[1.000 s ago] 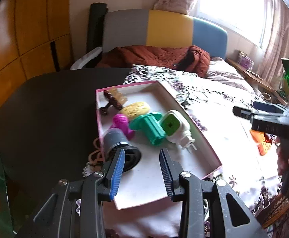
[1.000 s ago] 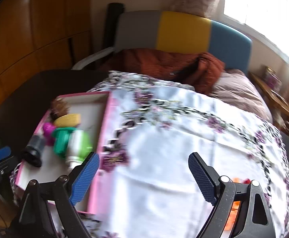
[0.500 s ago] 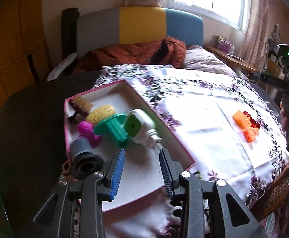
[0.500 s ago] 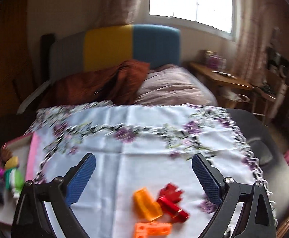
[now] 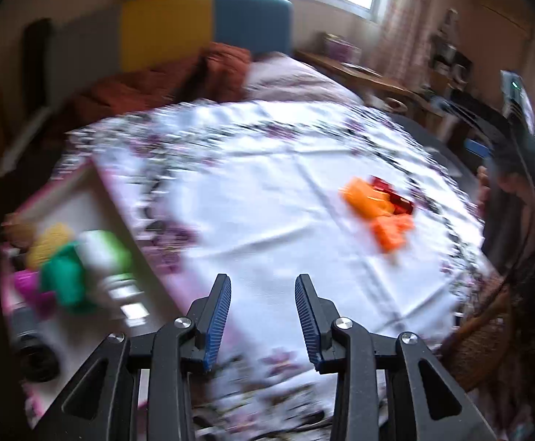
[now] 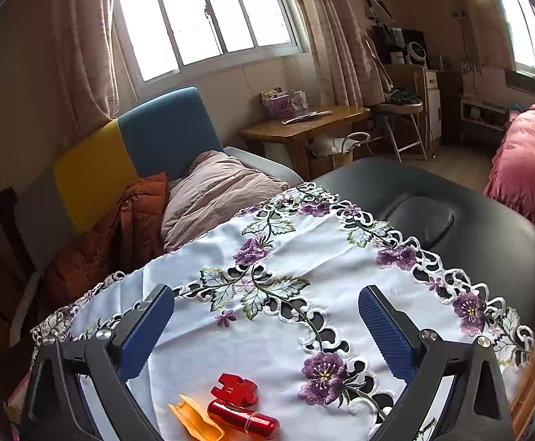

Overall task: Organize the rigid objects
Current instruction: 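Move both grippers over the orange and red pieces on the cloth, then grasp the orange connected cubes with the left gripper while the right moves over the red puzzle piece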

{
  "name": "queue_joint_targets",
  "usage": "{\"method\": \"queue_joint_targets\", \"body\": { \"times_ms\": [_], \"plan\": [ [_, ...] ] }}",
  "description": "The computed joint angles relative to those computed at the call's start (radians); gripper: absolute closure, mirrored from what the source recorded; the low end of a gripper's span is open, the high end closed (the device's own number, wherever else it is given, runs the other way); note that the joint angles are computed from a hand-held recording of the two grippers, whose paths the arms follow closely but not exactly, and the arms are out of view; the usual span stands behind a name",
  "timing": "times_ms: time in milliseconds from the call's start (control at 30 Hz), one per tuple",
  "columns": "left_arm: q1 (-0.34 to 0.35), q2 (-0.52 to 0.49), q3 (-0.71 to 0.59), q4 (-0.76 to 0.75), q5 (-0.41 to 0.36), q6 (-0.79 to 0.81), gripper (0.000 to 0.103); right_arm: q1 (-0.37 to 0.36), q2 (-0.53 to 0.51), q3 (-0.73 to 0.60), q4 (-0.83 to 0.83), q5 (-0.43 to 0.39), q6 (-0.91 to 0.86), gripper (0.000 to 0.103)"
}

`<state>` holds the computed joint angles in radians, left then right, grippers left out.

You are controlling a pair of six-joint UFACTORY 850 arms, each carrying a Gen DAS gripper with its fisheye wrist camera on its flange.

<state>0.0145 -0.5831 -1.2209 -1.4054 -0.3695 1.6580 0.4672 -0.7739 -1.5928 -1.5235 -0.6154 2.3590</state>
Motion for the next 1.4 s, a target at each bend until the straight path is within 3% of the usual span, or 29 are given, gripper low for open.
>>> {"method": "queue_joint_targets", "body": {
  "times_ms": [200,367,567,667,767,900,1000,1033,1067,1200,1300,1333,1400],
  "plan": [
    [-0.067,-0.097,-0.121,0.231,-0.125,-0.216,0.067,-0.011,0.008,0.019,-0.021,0.039,0.071,0.001],
    [-0.118,-0.158,-0.207,0.289,-0.178,-0.320,0.067,-0.019,0.020,0.044,-0.057,0.057,0.148,0.001],
    [-0.172,-0.242,-0.319,0.386,-0.230,-0.485,0.059,-0.026,0.026,0.056,-0.103,0.088,0.209,0.000],
    [-0.192,-0.273,-0.358,0.401,-0.233,-0.516,0.045,-0.030,0.027,0.061,-0.124,0.104,0.240,0.000],
    [-0.207,-0.302,-0.403,0.448,-0.235,-0.600,0.044,-0.034,0.028,0.065,-0.141,0.118,0.262,0.000],
    [-0.226,-0.303,-0.394,0.501,-0.179,-0.611,0.044,-0.041,0.031,0.074,-0.173,0.142,0.308,0.000],
    [-0.222,-0.287,-0.358,0.474,-0.156,-0.534,0.052,-0.047,0.027,0.070,-0.178,0.168,0.318,0.000],
    [-0.224,-0.282,-0.351,0.486,-0.139,-0.525,0.069,-0.047,0.025,0.068,-0.176,0.171,0.314,0.000],
    [-0.225,-0.283,-0.352,0.497,-0.129,-0.526,0.076,-0.046,0.024,0.065,-0.170,0.170,0.305,0.000],
    [-0.210,-0.312,-0.397,0.478,-0.179,-0.540,0.075,-0.047,0.013,0.047,-0.117,0.184,0.242,0.000],
    [-0.207,-0.312,-0.393,0.455,-0.171,-0.504,0.075,-0.049,0.001,0.030,-0.043,0.192,0.162,0.000],
    [-0.206,-0.303,-0.377,0.443,-0.153,-0.477,0.082,-0.050,-0.003,0.023,-0.019,0.200,0.137,0.000],
    [-0.200,-0.289,-0.348,0.415,-0.134,-0.423,0.085,-0.053,-0.008,0.017,0.021,0.211,0.099,0.000]
  ]
}}
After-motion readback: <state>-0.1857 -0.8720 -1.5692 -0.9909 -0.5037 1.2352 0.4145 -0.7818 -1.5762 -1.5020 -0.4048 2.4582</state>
